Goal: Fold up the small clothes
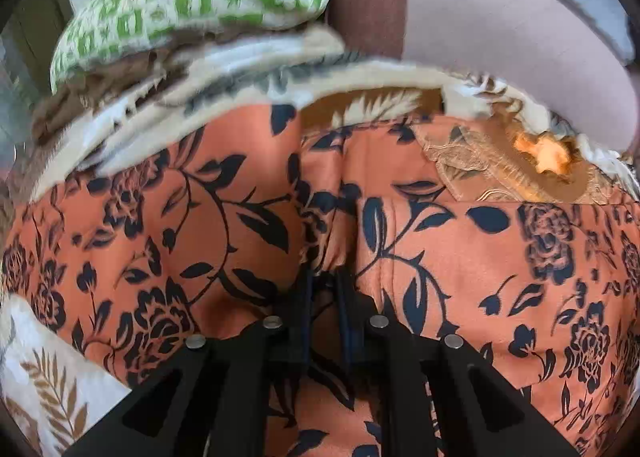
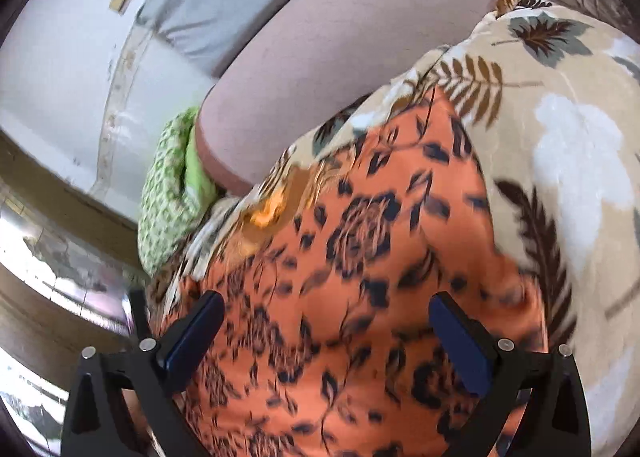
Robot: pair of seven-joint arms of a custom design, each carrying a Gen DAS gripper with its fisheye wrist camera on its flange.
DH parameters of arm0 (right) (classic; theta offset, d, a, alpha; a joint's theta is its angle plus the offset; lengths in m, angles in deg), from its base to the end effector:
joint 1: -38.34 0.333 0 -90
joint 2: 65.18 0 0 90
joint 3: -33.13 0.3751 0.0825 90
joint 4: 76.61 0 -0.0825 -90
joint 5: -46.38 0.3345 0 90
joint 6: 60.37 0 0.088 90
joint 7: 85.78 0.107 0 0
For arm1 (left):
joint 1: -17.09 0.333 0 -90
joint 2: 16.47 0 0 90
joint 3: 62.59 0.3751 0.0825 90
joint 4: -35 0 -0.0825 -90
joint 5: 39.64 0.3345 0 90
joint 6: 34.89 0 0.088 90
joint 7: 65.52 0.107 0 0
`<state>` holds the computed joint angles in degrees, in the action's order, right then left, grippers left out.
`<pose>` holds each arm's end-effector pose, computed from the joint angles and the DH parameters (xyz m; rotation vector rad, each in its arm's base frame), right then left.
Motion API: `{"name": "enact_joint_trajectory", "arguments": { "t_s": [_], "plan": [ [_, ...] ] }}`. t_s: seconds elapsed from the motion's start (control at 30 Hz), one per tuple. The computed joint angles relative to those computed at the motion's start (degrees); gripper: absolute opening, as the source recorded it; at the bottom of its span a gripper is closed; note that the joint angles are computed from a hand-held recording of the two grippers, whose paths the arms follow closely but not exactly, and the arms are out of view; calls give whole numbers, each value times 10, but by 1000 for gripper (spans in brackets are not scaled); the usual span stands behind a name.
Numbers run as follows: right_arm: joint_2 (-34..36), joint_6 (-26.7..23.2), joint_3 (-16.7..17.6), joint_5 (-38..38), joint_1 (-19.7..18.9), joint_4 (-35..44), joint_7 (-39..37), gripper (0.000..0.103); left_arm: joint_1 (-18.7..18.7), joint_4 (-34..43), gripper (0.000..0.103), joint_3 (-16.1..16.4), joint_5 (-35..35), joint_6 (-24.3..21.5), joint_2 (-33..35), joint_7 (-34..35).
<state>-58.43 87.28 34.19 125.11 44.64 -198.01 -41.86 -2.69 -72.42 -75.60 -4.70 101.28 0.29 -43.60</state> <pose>0.5479 0.0535 0.4717 -1.4287 1.7031 0.1658 0.5311 -0.3176 0.4676 -2.1496 1.6978 -0.3564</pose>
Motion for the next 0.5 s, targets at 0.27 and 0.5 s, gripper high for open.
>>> {"name": "enact_joint_trajectory", "arguments": {
  "t_s": [0.27,0.5],
  "plan": [
    [48,-55,1,-23,-34,61,53,103,-12,-42,68,2,57,47,-67,-70],
    [93,34,-10,-104,-34,92,183,102,-4,-24,68,-20,-22,31,-12,8]
  ]
}}
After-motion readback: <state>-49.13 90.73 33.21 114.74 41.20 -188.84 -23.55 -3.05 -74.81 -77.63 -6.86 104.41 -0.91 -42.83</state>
